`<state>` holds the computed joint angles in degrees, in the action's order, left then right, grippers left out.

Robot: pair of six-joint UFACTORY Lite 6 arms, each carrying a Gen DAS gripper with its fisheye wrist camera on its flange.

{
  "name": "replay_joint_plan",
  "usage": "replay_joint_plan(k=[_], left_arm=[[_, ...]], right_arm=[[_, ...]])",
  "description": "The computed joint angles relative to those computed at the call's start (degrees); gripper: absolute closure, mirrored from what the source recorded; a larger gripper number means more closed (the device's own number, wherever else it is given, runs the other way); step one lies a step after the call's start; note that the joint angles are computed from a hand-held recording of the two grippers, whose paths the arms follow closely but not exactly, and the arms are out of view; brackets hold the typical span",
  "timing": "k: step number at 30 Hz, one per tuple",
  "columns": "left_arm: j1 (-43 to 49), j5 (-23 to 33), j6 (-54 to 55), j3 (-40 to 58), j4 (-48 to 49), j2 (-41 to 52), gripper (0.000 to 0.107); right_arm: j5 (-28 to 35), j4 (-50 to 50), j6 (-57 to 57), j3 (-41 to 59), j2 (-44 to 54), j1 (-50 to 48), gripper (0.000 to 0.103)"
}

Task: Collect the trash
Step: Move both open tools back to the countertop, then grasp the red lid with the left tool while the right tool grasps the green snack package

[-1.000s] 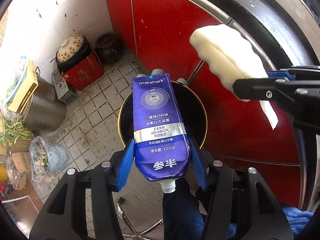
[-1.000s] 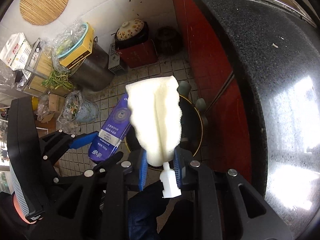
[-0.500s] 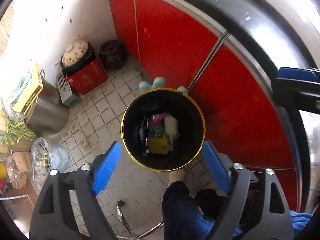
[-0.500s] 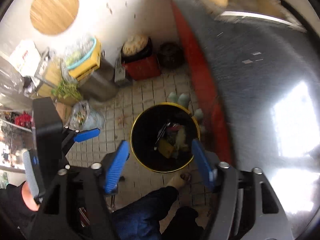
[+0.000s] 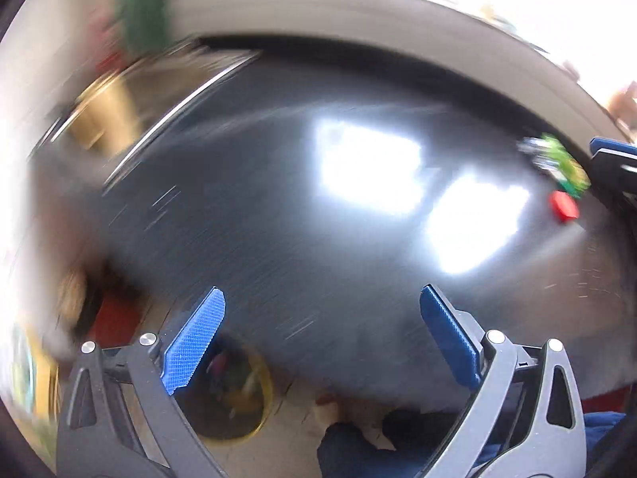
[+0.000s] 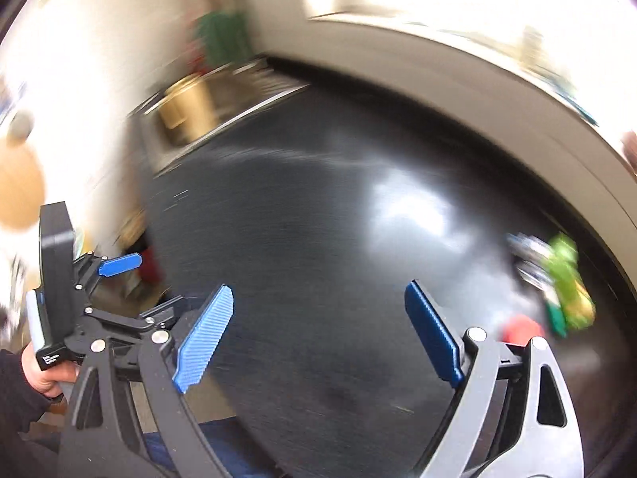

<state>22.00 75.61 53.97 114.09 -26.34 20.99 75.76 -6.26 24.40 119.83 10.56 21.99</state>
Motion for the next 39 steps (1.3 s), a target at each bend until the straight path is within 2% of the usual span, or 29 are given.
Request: replay_joint_plan(k=[5,7,9,12,17,27,31,33,35,37,38,39], left_arm=[[-19.8,-1.4,-5.7,-2.4,-0.8,-4.9,0.011],[-26.9,-3.1,-8.6,-3.8,0.1,-6.0,0.011],[-34.7,-5.2,-12.0,-5.7,2.0,-6.9,0.011],[-43.9,-8.3,-16.4,-6.4,5.1,-5.5,0.011],[-53.3,-12.7,-21.0,-6.6,9.3,-1.8,0.011],[-60.4,-17.8,-26.7,-4.2,15.5,7.6,0.013],[-60.9,-16.7,-27.9,-1.3,15.2,11.4,0.022],[-61.8,-19.1,-28.0,-2.5,16.0,11.1,0.024],[-62.4,-19.9,-26.9,-2.5,15.4,11.1,0.031],[-62.8,-20.3,-26.1,-2.3,15.0,11.1,0.049],[-63.0,-20.3,-26.0,-1.9,15.0,11.2,0.055],[-63.3,-20.0,-26.4,-1.2,15.4,11.6,0.058]], right_arm=[[-2.3,5.9,-10.4,-19.5,-18.8,-24.4,0.018],[-2.3,11.8,-19.2,-24.0,-22.8,-36.0,0.018],[-1.9,16.8,-27.9,-27.1,-24.6,-47.9,0.018],[-2.1,21.0,-38.1,-31.3,-25.4,-58.3,0.018],[-3.2,25.9,-52.1,-32.9,-19.3,-69.3,0.018],[-7.2,26.6,-63.6,-22.6,4.9,-68.7,0.018],[-5.7,28.7,-66.3,-16.7,12.3,-68.6,0.018],[-4.9,29.6,-67.8,-14.4,15.3,-68.1,0.022],[-3.8,30.1,-68.2,-13.0,17.4,-67.6,0.030],[-5.0,30.6,-69.0,-13.8,16.8,-67.1,0.037],[-4.8,30.9,-69.2,-13.8,16.8,-67.0,0.045],[-4.5,30.9,-69.0,-13.1,17.1,-66.9,0.047]])
